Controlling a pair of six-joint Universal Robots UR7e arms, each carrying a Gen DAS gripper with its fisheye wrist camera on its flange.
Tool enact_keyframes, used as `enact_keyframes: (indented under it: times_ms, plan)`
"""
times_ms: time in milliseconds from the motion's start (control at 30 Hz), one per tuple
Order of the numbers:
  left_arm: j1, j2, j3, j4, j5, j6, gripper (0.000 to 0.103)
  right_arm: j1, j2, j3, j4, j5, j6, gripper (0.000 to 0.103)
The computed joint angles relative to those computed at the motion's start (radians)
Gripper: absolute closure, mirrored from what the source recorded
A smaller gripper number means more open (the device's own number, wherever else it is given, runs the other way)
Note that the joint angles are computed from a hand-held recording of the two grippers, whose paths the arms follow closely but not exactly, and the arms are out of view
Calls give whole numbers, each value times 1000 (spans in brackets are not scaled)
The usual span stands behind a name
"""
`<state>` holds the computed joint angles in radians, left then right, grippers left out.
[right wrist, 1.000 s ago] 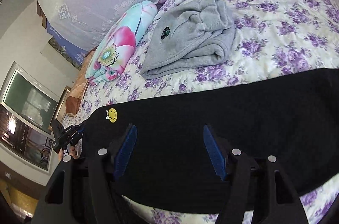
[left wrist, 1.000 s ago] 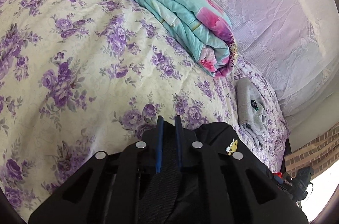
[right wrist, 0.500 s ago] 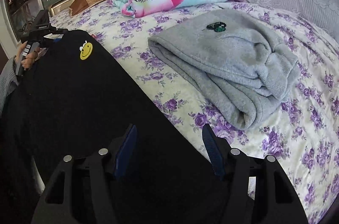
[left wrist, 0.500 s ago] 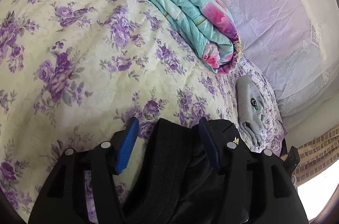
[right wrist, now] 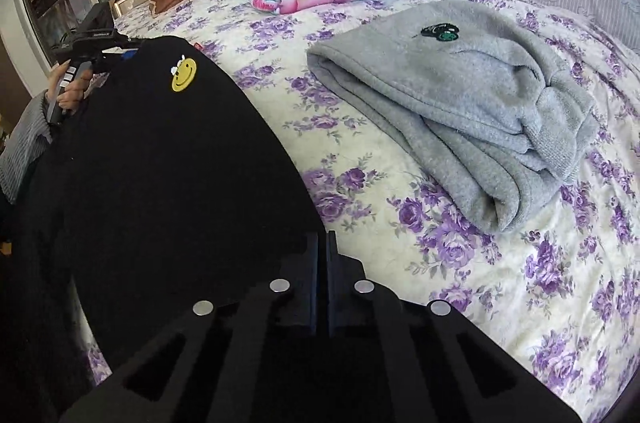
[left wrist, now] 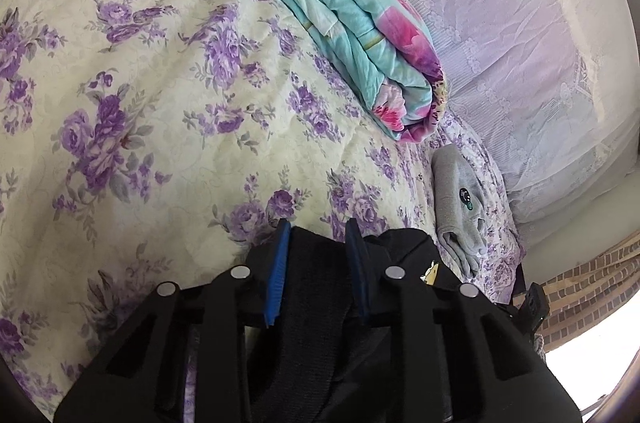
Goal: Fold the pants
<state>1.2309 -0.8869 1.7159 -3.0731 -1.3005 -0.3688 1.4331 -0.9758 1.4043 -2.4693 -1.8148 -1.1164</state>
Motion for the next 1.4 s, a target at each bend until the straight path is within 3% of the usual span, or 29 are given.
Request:
enact_keyframes:
  times_ms: [167,400,600,900,1167,1400]
  plan:
    - [-3,-4,10,-31,-7,5,85,16,-75,113,-127,17,28,100]
    - [0,-15,32,-81,-46,15,93,44,-175,225,-204,45,52,100]
    - [-15,-36,74,-156,-71,35,97,81,-283,373,-296,59,32,100]
    - [-38,-124,193,-233,-139,-30,99,106,-490,634,-406,130,-15,100]
    - [-103,-248,368,-272,-102,-31,100,73,-688,874,-466,211,-55,100]
    - [-139,-367,552,-359,-83,-61,100,-27,-858,1072,-445,270,-105,100]
